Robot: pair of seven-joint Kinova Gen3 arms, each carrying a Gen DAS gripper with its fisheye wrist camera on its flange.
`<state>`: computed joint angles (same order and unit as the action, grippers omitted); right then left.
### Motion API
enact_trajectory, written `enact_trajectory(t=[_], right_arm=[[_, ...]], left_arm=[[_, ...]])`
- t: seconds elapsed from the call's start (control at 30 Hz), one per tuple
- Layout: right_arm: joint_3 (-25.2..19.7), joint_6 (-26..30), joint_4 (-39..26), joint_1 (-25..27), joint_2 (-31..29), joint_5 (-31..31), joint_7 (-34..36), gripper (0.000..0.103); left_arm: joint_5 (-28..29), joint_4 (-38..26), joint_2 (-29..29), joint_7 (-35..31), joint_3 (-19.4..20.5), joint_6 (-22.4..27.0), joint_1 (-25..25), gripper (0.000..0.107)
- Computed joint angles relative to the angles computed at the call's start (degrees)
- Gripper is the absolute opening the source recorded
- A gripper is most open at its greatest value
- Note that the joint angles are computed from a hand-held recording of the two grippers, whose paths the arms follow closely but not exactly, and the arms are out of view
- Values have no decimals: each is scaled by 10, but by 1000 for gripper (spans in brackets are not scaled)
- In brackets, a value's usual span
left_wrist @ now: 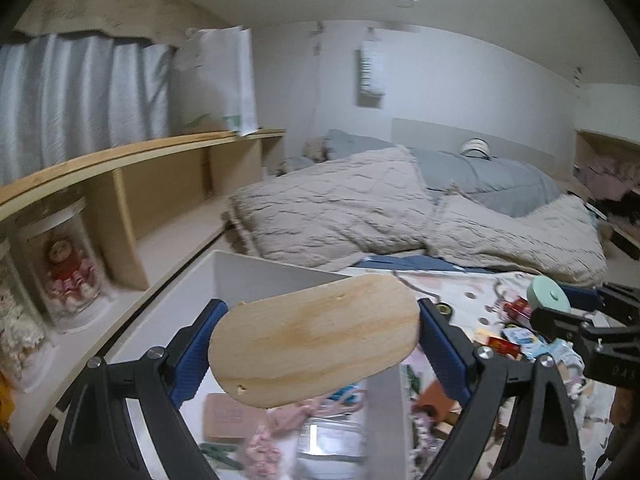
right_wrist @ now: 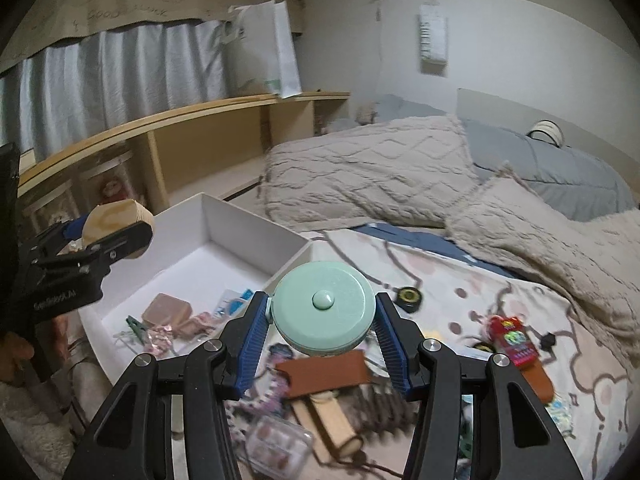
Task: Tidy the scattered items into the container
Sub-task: 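Lift the tape measure and wooden board and carry both over the white box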
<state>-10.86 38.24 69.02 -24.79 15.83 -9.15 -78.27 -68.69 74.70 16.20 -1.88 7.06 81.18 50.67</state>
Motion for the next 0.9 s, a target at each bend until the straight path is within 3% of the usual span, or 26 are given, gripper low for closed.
enact_trajectory(t=[0.43,0.9], right_arm=[[-8,45,-90,-67,62,21,-16,53],[0,146,-182,-131,127,45,-12,53]], left_arm=[[52,65,-41,59,16,44,-59,93],[112,64,-20,20,15,77,-93,93]])
